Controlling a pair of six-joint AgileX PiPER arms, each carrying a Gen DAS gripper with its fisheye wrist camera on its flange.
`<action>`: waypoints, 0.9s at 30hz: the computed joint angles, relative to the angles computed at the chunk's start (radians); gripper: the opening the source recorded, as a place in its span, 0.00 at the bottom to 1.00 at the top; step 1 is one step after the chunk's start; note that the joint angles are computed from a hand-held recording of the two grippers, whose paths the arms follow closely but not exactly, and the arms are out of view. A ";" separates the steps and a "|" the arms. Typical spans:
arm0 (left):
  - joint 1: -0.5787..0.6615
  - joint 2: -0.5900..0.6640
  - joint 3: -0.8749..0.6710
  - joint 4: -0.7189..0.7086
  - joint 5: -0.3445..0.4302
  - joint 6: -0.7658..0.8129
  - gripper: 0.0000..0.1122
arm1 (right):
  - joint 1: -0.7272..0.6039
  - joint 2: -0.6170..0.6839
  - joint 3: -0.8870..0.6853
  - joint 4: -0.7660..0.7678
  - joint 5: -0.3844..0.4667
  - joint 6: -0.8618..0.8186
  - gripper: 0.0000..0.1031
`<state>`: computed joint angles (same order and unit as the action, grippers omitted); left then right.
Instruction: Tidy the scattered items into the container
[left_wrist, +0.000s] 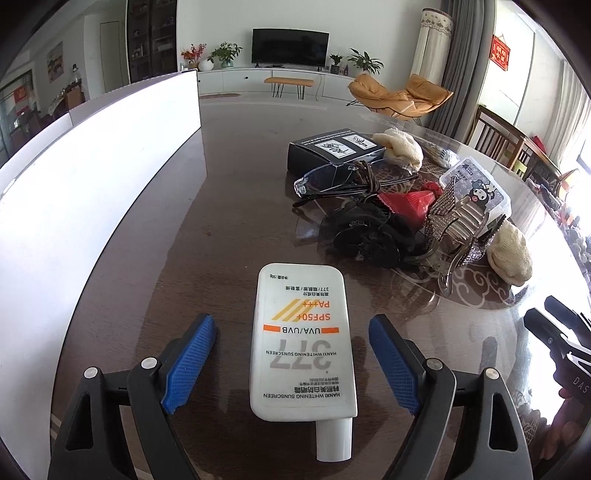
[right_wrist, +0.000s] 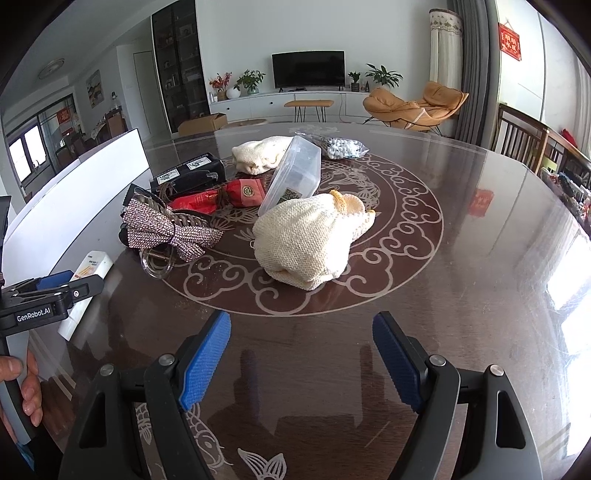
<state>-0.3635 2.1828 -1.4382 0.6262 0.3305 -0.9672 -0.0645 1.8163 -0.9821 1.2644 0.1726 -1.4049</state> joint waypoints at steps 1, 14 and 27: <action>-0.003 0.004 -0.007 0.003 0.011 0.001 0.76 | 0.000 -0.002 0.000 -0.038 0.000 0.037 0.78; -0.015 0.015 -0.031 -0.017 0.052 0.049 0.82 | -0.005 -0.011 0.006 -0.009 0.011 0.002 0.78; -0.017 0.006 -0.021 -0.011 0.062 0.052 0.83 | -0.005 -0.011 0.005 -0.011 0.013 0.006 0.78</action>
